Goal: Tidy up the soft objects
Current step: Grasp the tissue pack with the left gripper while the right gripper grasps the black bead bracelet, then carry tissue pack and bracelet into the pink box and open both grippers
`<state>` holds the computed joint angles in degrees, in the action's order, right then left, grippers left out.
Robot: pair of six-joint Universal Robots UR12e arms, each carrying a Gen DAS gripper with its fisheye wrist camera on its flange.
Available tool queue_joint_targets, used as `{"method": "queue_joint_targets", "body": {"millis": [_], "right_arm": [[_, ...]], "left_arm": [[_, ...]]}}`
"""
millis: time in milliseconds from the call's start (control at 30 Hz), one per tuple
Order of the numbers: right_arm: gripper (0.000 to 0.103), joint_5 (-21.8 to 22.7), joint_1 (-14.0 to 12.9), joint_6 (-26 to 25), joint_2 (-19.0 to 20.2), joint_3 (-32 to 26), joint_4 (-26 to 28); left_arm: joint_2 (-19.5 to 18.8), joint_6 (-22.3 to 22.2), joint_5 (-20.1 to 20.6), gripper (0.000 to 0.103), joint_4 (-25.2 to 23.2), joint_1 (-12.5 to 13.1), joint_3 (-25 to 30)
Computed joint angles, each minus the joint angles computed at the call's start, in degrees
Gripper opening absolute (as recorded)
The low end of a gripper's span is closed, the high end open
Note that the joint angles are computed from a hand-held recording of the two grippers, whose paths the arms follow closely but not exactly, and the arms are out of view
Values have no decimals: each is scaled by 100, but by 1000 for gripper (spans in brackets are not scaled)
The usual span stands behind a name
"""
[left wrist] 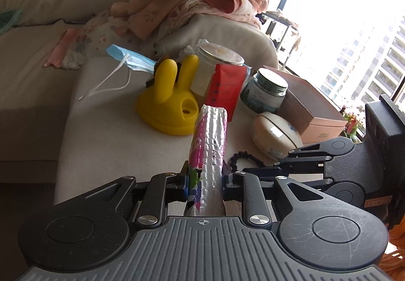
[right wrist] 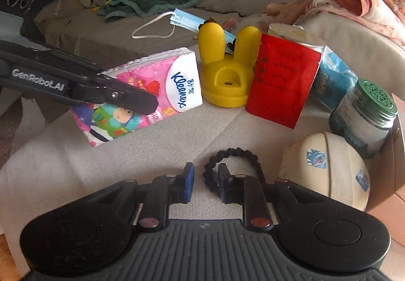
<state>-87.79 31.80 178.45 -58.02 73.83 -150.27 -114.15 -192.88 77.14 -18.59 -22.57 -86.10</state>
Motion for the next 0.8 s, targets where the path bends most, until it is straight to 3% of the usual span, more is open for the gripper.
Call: {"method": "queue_joint_targets", "body": {"millis": [33, 100, 267, 433, 600, 700, 800], "right_arm": [[7, 23, -7, 46, -1, -45, 129], [7, 64, -15, 99, -58, -31, 218], [7, 165, -86, 126, -614, 636, -229], [7, -464, -201, 794, -1357, 1558, -720], [7, -1331, -279, 1212, -2038, 2332, -1250], [7, -1737, -362, 1360, -2306, 2573, -1570], [7, -1746, -540, 1490, -2394, 2620, -1932]], "left_arm": [[12, -15, -14, 24, 16, 2, -20], [27, -4, -34, 24, 47, -6, -41], [78, 209, -309, 24, 12, -110, -53], [14, 818, -1028, 24, -780, -352, 201], [-253, 1475, -1653, 24, -1416, -661, 804], [-556, 1748, -1653, 24, -1492, -840, 1397], [-1019, 1742, -1665, 24, -1547, -936, 2229]]}}
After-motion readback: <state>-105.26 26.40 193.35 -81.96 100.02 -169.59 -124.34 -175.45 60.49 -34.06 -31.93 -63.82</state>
